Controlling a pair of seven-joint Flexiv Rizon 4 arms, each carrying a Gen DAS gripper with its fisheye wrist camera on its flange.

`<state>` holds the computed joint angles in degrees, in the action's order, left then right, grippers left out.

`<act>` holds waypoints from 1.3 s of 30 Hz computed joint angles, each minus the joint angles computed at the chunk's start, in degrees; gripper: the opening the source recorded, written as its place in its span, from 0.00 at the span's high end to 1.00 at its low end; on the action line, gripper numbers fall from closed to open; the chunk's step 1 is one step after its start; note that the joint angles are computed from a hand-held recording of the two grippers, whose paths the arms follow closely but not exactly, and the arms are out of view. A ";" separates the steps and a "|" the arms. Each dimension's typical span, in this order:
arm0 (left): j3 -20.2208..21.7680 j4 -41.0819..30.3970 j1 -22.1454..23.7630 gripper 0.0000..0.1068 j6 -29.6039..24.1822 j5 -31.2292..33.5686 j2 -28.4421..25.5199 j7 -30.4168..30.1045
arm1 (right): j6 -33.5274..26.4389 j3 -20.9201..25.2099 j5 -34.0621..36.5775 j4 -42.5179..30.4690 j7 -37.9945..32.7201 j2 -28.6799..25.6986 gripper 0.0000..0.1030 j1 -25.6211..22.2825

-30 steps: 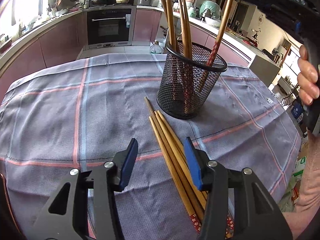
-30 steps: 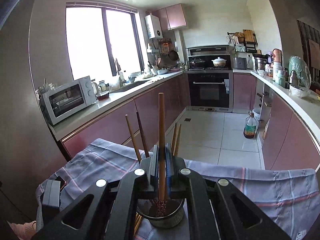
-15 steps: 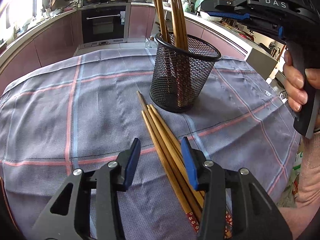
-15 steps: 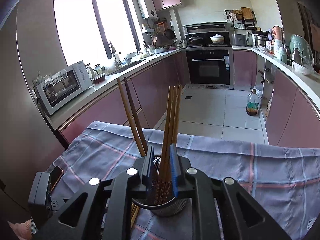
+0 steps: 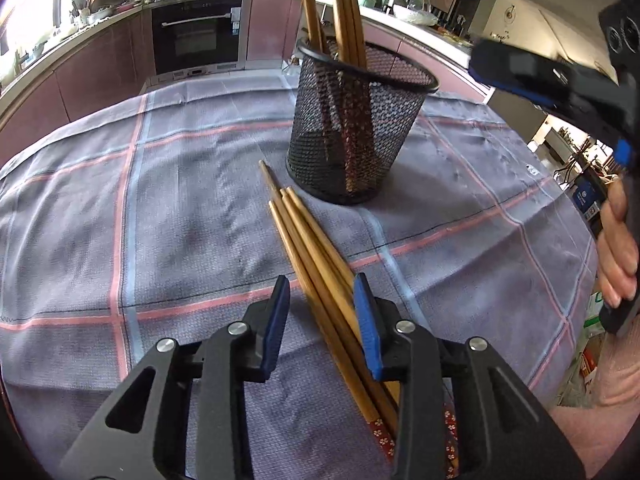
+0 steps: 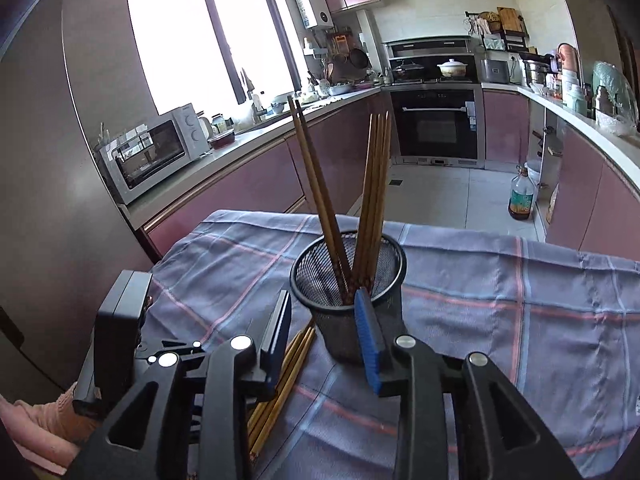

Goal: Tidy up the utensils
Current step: 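Lower the left gripper to the pile and grasp one chopstick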

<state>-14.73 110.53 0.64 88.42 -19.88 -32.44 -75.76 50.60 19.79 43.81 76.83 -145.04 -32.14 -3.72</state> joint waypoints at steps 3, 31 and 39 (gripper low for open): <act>-0.79 0.26 0.71 0.72 0.10 -0.23 0.02 0.20 | -1.50 -0.20 0.21 1.13 0.90 0.09 0.69 -0.68; 2.33 0.71 0.10 0.80 -3.61 -1.82 1.70 1.36 | -7.56 -1.72 -0.62 4.17 2.52 -0.15 0.67 -0.41; 7.49 -4.36 -3.38 0.84 -8.72 1.04 0.00 0.66 | -7.80 -1.76 -0.76 4.62 2.60 -0.14 0.63 -0.41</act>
<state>-7.24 106.17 -2.73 79.71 -18.84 -32.44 -75.10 42.80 18.03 43.05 81.46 -142.44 -32.28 -4.13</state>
